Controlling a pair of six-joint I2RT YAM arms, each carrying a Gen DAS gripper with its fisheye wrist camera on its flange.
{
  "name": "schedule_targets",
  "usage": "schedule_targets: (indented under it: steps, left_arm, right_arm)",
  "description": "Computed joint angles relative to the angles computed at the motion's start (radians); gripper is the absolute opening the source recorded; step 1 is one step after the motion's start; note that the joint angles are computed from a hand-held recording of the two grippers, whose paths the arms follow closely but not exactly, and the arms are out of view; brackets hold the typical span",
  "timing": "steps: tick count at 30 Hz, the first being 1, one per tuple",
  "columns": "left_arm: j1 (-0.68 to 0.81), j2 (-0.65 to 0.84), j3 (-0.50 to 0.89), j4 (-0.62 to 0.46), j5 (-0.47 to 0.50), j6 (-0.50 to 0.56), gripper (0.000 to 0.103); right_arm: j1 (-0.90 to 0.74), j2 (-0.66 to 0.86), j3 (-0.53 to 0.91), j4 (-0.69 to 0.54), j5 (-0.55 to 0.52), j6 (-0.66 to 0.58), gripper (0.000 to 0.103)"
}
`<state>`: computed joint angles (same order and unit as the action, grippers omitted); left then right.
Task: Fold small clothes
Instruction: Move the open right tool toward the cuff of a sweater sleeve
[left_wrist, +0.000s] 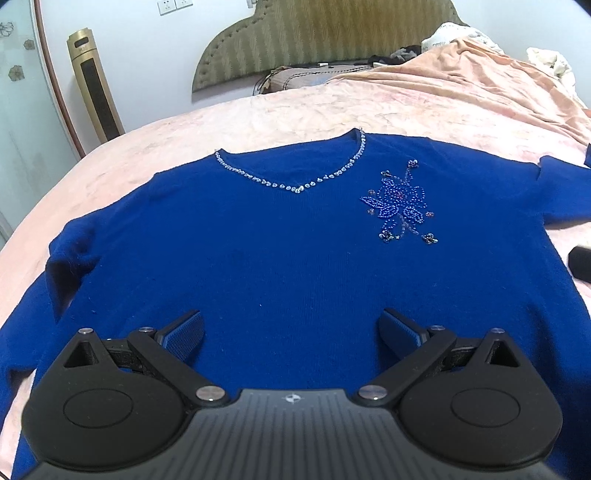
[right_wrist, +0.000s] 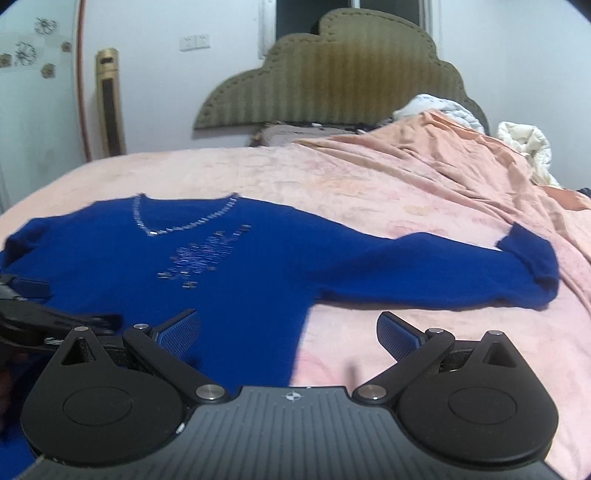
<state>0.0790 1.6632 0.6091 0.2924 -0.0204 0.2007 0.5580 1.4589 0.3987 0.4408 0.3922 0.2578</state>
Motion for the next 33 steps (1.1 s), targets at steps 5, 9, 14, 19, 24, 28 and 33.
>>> schedule_targets:
  steps: [5,9,14,19,24,28,33]
  left_arm:
    - [-0.013,0.003,-0.024,0.054,-0.023,-0.001,0.102]
    - [-0.031,-0.013,-0.041,0.098,-0.037,-0.007,0.102]
    - [-0.042,0.019,0.012,0.026,-0.045,-0.021,0.102]
    - [-0.058,0.03,0.072,-0.068,-0.084,-0.047,0.102]
    - [-0.094,0.028,0.072,-0.067,-0.155,-0.045,0.102]
    - [-0.11,0.014,0.058,-0.053,-0.191,-0.028,0.102]
    - [-0.107,0.007,0.065,-0.063,-0.201,-0.037,0.102]
  right_arm:
    - [-0.084,0.0,-0.002,0.012,-0.043,-0.023,0.103]
    - [-0.103,-0.028,-0.021,0.042,-0.091,-0.036,0.103]
    - [-0.098,0.007,-0.009,0.066,-0.111,-0.065,0.103]
    - [-0.159,0.011,0.028,0.003,-0.033,-0.063,0.103]
    - [-0.12,-0.012,0.009,0.035,-0.141,-0.086,0.103]
    - [-0.073,0.012,0.034,0.023,-0.175,-0.09,0.103]
    - [-0.029,0.014,0.043,0.004,-0.073,-0.119,0.103]
